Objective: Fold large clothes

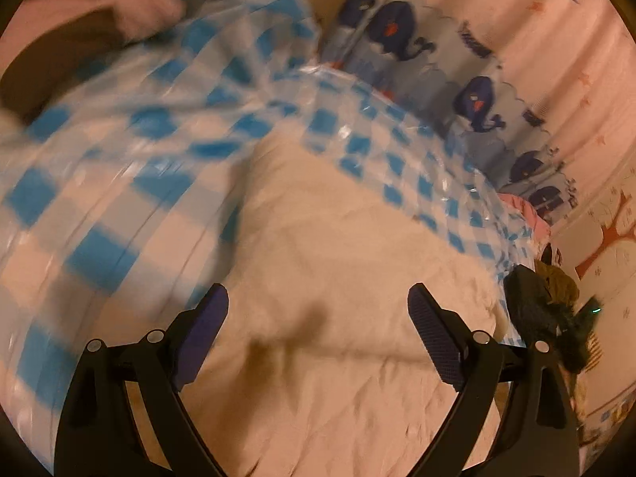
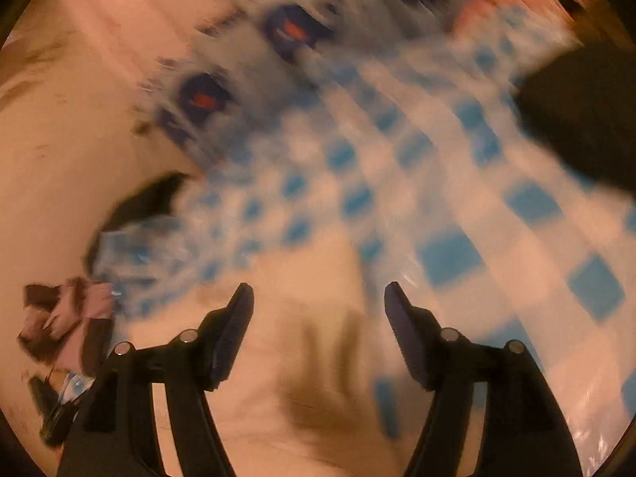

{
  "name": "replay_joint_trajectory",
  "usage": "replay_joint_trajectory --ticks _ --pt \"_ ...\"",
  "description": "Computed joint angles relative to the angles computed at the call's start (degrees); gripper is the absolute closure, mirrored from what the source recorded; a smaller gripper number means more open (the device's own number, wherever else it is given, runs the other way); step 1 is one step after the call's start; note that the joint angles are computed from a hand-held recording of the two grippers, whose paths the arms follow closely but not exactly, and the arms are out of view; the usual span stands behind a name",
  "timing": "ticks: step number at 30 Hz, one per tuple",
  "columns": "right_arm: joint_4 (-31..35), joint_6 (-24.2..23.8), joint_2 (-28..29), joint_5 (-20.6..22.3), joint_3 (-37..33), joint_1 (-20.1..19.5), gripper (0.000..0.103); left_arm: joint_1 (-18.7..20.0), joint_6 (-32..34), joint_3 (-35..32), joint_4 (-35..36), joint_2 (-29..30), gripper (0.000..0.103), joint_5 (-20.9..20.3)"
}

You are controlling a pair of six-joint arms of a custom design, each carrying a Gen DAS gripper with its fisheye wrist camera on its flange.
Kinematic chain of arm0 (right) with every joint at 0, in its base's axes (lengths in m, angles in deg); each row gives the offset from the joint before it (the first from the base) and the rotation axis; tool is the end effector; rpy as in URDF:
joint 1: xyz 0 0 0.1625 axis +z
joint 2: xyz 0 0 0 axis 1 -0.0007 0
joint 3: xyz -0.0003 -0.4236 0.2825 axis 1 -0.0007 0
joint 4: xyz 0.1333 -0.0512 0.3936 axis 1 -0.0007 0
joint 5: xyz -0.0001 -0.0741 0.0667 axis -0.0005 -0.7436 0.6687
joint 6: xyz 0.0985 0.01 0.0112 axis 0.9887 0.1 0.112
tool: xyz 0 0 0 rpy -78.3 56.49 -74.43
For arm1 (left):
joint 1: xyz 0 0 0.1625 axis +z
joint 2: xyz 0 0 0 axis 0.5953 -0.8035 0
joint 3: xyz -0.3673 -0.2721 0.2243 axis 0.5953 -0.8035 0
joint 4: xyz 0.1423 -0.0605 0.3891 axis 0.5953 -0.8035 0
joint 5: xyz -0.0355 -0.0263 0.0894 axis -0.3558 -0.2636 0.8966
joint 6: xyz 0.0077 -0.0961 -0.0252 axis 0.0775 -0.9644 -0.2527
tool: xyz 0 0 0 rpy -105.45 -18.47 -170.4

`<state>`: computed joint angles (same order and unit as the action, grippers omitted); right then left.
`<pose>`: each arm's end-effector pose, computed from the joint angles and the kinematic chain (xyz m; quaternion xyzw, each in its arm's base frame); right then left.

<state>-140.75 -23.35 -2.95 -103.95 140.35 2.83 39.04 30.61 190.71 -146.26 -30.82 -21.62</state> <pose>0.1619 -0.7710 0.1433 0.1171 -0.9145 0.3788 0.0800 0.0298 -0.6403 0.2741 -0.0930 0.8710 -0.4523 0.1677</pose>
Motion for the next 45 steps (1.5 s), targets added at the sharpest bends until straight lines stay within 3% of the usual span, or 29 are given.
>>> replay_joint_trajectory --ticks 1,2,4,6,8,10,12,15,17,20,21,23,25,26,28,32,34,36,38,40,41,43,45 --pt "0.2 -2.8 0.4 0.6 -0.5 1.1 0.035 0.0 1.7 -1.7 -0.2 1.2 0.015 0.2" --pt "2.2 -5.5 1.4 -1.1 -2.1 2.5 0.028 0.2 2.9 -2.9 -0.2 2.0 0.015 -0.1" --pt "7.8 -8.5 3.8 -5.1 -5.6 4.2 0.028 0.8 3.7 -5.3 3.1 3.4 0.015 0.5" --pt "17.4 -9.4 9.0 -15.8 -13.0 5.0 0.028 1.6 2.8 -6.9 8.2 4.7 0.015 3.7" --pt "24.7 -8.6 13.3 -21.3 -18.1 3.6 0.026 2.3 3.8 -8.0 11.7 5.6 0.014 4.7" --pt "25.8 -6.7 12.9 -20.3 -18.2 3.3 0.026 2.3 3.4 -8.4 14.1 5.8 0.014 5.8" --pt "22.8 -6.1 10.7 -20.3 -15.4 4.6 0.026 1.6 0.2 -7.9 15.7 4.6 0.014 6.8" --pt "11.8 -15.2 6.1 -18.7 -6.1 7.1 0.025 0.2 2.3 -5.2 9.4 2.8 0.014 3.5" --pt "10.7 -16.0 5.0 -18.7 -3.1 7.4 0.019 -0.7 4.7 -5.1 8.2 3.4 0.014 5.9" --pt "19.1 -14.3 9.5 -28.3 -7.4 7.1 0.014 1.5 1.3 -7.6 17.2 4.7 0.013 4.2" --pt "21.0 -15.3 11.1 -28.9 -8.6 6.0 0.013 1.8 3.6 -8.1 17.1 6.2 0.013 5.8" --pt "23.6 -12.5 10.5 -28.6 -9.5 6.4 0.013 0.9 5.7 -7.6 17.0 6.4 0.012 8.6" --pt "24.4 -10.3 7.3 -24.6 -7.0 6.9 0.013 -0.2 4.4 -5.2 16.7 3.8 0.013 6.7" --pt "24.5 -9.9 4.3 -21.0 -3.8 7.0 0.013 -0.4 3.4 -3.7 16.2 2.2 0.013 4.9" --pt "21.7 -10.8 -0.7 -18.4 3.0 7.4 0.013 -1.3 0.8 0.5 15.3 -1.6 0.013 2.4" --pt "19.2 -11.2 -8.4 -16.6 15.9 6.8 0.007 -4.9 0.0 10.9 12.8 -6.8 0.012 2.8" --pt "19.4 -9.9 -9.2 -19.5 20.7 5.1 0.007 -6.2 -1.5 15.7 13.2 -8.3 0.012 3.7" --pt "14.0 -14.9 -6.1 -25.6 23.5 4.7 0.007 -6.0 -5.5 17.6 19.3 -7.4 0.012 5.3" --pt "13.7 -14.8 -6.2 -26.4 24.1 5.5 0.007 -6.4 -2.6 18.4 19.8 -5.0 0.012 8.6" --pt "19.4 -9.6 -9.7 -21.6 24.0 6.0 0.007 -8.8 -4.9 19.7 23.9 -6.5 0.012 11.8" --pt "19.6 -9.3 -12.2 -17.5 25.5 5.9 0.007 -9.7 -6.9 20.6 24.8 -8.3 0.012 11.1" --pt "19.0 -9.2 -16.8 -14.1 28.7 5.8 0.007 -12.6 -8.7 24.8 22.7 -13.2 0.012 10.0" --pt "20.3 -8.0 -22.0 -9.6 32.2 3.7 0.007 -16.6 -11.6 29.4 24.0 -18.1 0.012 13.2"
